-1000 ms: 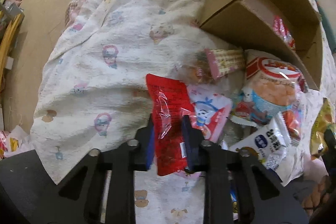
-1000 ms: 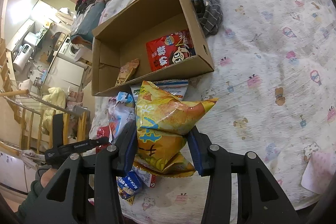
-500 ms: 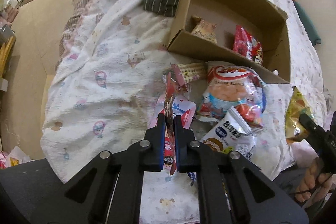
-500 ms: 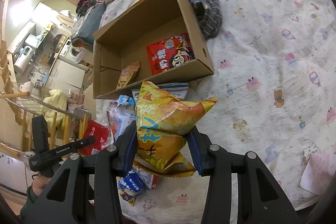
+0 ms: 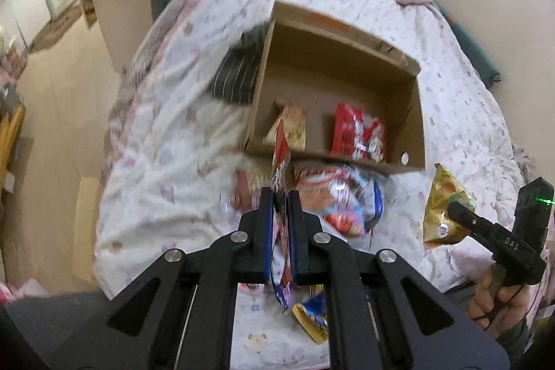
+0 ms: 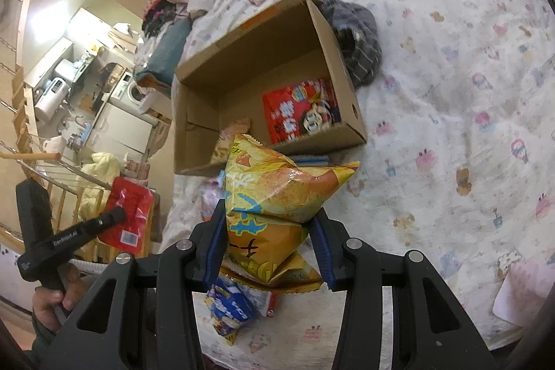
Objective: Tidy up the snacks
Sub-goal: 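Carry the red pouch and yellow chip bag over the box with both tools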
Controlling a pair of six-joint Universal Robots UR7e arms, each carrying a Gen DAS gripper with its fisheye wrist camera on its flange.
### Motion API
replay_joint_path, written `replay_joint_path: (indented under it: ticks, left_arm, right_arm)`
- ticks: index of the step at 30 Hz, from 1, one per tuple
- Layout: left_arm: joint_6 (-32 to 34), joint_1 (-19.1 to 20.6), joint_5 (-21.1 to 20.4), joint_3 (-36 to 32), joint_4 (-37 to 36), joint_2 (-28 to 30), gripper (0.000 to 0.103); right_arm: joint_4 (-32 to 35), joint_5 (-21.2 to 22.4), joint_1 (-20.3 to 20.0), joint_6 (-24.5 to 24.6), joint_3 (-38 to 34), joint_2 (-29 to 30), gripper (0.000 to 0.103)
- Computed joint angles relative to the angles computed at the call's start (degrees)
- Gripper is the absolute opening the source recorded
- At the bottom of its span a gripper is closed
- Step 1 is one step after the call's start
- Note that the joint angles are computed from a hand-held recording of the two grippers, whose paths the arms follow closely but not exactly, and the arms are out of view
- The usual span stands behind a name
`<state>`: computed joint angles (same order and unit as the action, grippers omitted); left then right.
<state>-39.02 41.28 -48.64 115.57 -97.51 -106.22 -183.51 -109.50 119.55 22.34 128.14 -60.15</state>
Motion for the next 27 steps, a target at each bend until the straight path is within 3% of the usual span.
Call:
replay_joint_path:
  ticks: [15,27]
  left_arm:
    - [11.67,1.51,3.44,-5.62,-11.31,10.07,0.005]
    - [18.99,6.81,3.67,-8.68,-19.23,18.24,0.005]
  right_arm:
    - [2.60,0.84,0.39,-4.60,-10.33,2.27,0.046]
    - [6.97,1.14,-1.99,-6.99,-19.35,7.67,0.046]
